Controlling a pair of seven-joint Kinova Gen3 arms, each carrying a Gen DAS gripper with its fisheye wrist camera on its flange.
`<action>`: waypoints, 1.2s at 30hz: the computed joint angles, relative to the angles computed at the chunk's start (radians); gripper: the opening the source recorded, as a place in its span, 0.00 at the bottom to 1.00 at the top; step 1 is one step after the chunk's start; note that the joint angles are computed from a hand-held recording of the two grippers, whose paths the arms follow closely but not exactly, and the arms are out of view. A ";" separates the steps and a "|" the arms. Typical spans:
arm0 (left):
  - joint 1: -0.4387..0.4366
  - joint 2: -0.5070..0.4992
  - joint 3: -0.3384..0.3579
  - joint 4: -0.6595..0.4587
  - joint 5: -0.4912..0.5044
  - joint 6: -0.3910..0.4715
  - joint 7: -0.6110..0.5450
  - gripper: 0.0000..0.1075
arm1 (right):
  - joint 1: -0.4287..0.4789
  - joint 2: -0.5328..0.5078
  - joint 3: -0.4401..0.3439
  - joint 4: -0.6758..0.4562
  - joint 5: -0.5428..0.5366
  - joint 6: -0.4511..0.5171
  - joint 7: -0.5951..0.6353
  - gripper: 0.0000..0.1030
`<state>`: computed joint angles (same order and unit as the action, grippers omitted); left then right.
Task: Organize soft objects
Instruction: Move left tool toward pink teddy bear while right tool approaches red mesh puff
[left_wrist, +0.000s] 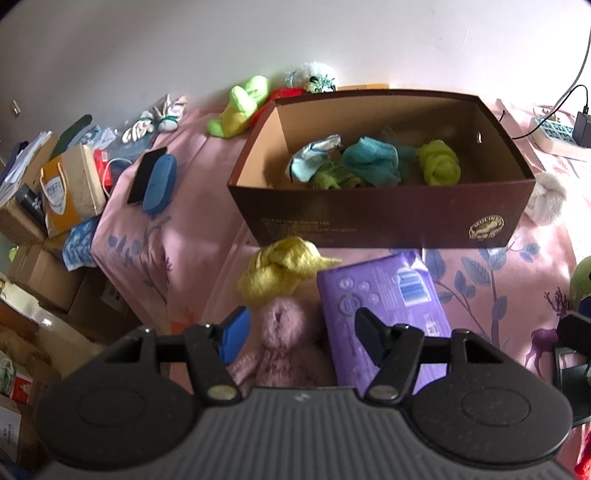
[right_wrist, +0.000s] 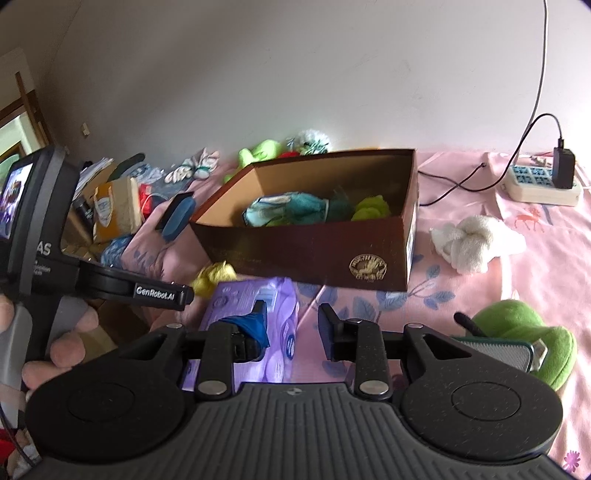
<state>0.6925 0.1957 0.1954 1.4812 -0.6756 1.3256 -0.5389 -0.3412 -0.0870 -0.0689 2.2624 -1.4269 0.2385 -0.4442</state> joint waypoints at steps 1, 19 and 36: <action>0.004 0.003 0.001 -0.002 0.000 0.006 0.005 0.62 | 0.001 -0.001 0.005 0.004 -0.006 0.009 0.015 0.12; 0.030 -0.084 0.061 0.143 0.054 0.000 0.099 0.62 | 0.139 0.024 0.034 0.069 -0.041 0.298 0.325 0.15; -0.146 -0.245 0.085 0.342 0.139 -0.230 -0.048 0.64 | 0.246 0.028 0.079 0.064 0.072 0.459 0.275 0.16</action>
<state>0.5467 -0.0491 0.2808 1.8236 -0.5362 1.0955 -0.5869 -0.0956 -0.0590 0.0104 2.3261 -1.3551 0.6977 -0.1697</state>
